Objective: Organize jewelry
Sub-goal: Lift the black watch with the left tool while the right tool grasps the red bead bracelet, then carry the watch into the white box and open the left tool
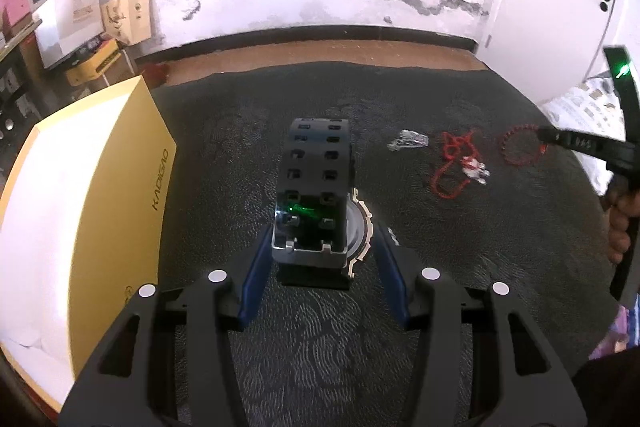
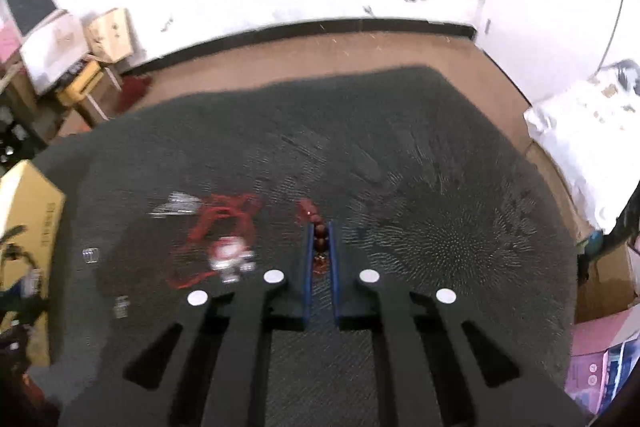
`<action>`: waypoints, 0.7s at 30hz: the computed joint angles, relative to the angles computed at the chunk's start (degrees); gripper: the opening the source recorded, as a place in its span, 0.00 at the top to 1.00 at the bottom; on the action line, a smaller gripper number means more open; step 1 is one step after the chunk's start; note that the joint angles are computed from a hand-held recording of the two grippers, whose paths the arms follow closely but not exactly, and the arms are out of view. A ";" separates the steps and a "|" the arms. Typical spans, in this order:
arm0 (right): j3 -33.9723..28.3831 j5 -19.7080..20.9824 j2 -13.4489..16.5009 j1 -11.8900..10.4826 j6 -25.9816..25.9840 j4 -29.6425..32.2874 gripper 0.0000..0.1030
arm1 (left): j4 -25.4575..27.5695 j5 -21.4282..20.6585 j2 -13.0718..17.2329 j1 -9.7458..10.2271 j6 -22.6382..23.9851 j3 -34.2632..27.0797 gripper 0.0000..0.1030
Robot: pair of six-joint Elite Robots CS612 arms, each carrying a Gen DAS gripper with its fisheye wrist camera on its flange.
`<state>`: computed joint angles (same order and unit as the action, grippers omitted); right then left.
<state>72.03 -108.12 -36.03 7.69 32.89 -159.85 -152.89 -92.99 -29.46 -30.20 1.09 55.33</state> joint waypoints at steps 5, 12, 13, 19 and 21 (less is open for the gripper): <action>0.27 1.56 -1.73 2.37 -2.16 -3.70 0.93 | -0.09 -0.24 -3.07 0.85 -0.29 2.65 0.52; -6.09 6.12 0.12 5.84 -8.26 -5.22 0.93 | -3.56 3.93 -6.69 2.86 -3.40 6.00 0.52; -7.53 6.91 0.69 6.32 -9.12 -5.05 0.93 | -4.07 5.21 -6.87 3.19 -4.06 6.20 0.52; -17.34 10.54 5.07 8.79 -13.66 -2.04 0.92 | -3.68 8.77 -6.14 5.36 -7.72 5.31 0.52; -20.90 11.26 6.81 9.58 -14.38 -0.58 0.93 | -3.26 9.87 -5.65 5.99 -8.40 4.76 0.52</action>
<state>51.13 -96.85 -29.22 17.27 18.51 -160.44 -156.15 -83.12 -35.11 -24.22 -7.31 60.09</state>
